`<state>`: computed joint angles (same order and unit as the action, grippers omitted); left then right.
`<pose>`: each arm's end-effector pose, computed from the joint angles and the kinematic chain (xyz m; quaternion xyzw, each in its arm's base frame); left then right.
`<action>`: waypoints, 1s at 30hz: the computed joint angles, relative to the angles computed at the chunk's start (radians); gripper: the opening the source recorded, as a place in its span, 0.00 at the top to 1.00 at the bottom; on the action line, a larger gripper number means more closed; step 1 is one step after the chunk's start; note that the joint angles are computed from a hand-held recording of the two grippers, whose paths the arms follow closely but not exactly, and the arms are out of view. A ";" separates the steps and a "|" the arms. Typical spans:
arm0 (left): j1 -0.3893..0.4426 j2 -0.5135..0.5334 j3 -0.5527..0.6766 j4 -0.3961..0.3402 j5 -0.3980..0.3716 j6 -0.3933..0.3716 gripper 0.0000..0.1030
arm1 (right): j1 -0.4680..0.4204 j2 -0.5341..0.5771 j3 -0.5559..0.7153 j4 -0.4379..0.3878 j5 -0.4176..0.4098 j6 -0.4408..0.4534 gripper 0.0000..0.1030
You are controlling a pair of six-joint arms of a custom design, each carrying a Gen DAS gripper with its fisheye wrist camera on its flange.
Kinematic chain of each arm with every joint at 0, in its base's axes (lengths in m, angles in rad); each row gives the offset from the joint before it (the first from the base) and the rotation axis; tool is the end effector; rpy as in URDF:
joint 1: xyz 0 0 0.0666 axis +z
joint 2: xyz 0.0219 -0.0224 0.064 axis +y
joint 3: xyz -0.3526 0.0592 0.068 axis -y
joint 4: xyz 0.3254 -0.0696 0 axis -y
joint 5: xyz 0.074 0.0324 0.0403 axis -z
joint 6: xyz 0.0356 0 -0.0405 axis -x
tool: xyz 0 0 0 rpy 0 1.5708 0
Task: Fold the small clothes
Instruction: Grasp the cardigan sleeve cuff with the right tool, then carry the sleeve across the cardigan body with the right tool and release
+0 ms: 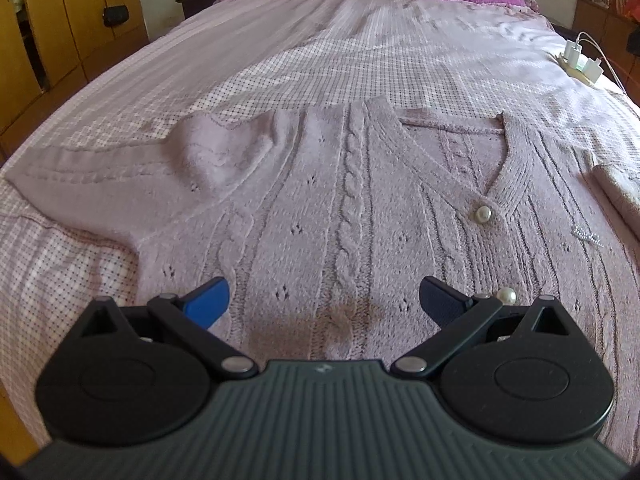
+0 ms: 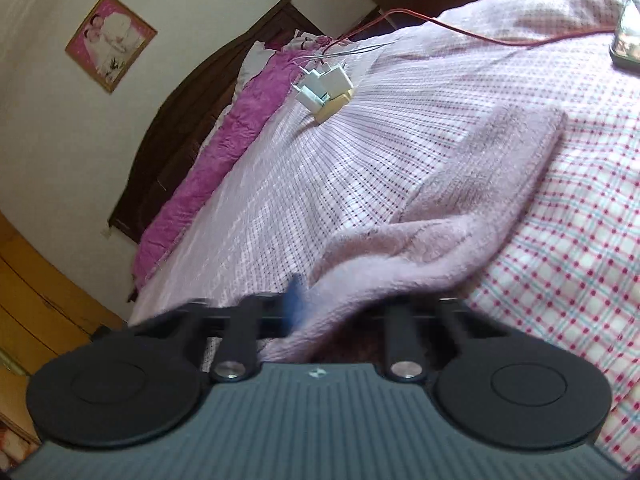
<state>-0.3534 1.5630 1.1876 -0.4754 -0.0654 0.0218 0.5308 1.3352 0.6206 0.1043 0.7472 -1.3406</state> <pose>0.4341 -0.1581 0.2819 0.1430 0.9245 -0.0356 0.3516 0.3000 0.1476 0.2186 0.4802 0.6925 0.1542 0.5157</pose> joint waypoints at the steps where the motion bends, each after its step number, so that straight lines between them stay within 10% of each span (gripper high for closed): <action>1: 0.000 -0.001 -0.002 0.002 0.001 -0.002 0.00 | 0.004 -0.004 -0.002 0.005 0.010 0.011 0.91; 16: 0.020 -0.019 -0.029 0.029 0.032 -0.016 0.00 | 0.230 -0.204 0.102 -0.089 0.356 0.234 0.94; 30: 0.051 -0.035 -0.028 0.023 0.046 -0.064 0.00 | 0.390 -0.021 0.455 -0.269 0.448 0.345 0.94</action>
<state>-0.3025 1.5281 1.1593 -0.4522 -0.0190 -0.0423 0.9206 1.3142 1.0757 -0.1646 1.1950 -0.9957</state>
